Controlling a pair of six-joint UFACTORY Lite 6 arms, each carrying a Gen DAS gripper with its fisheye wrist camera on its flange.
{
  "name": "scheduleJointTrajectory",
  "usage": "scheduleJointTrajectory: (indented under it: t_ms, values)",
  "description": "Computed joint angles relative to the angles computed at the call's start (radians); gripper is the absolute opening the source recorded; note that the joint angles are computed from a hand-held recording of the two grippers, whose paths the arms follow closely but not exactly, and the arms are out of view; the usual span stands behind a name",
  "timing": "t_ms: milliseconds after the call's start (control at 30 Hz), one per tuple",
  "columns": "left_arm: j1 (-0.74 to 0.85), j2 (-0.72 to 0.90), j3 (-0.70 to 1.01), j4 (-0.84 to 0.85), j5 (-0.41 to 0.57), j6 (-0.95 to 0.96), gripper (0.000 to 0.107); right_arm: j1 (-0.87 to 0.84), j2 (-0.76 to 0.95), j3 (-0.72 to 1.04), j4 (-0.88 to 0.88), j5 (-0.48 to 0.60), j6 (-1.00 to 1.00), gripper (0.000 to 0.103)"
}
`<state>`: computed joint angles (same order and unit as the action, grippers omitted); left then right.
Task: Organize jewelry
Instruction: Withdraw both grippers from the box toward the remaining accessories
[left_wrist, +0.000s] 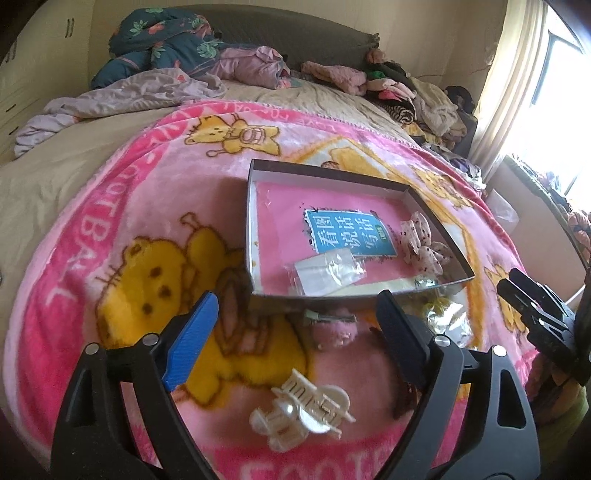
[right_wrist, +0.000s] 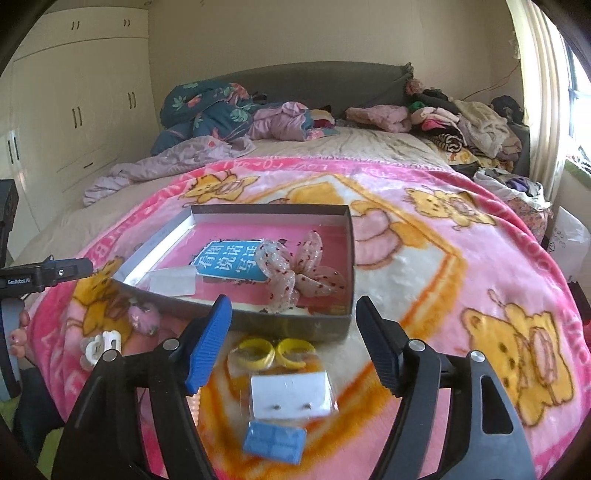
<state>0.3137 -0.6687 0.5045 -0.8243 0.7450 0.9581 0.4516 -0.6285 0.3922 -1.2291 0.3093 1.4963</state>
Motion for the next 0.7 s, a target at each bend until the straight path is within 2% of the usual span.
scheduleJointTrajectory:
  t_ms: [267, 700]
  values:
    - [0.125, -0.133, -0.040, 0.006, 0.141, 0.041, 0.078, 0.138, -0.161, -0.055, 0.172, 0.167, -0.119, 0.068]
    - [0.336, -0.336, -0.105, 0.024, 0.380, 0.113, 0.078, 0.444, -0.291, -0.114, 0.200, 0.418, -0.001, 0.070]
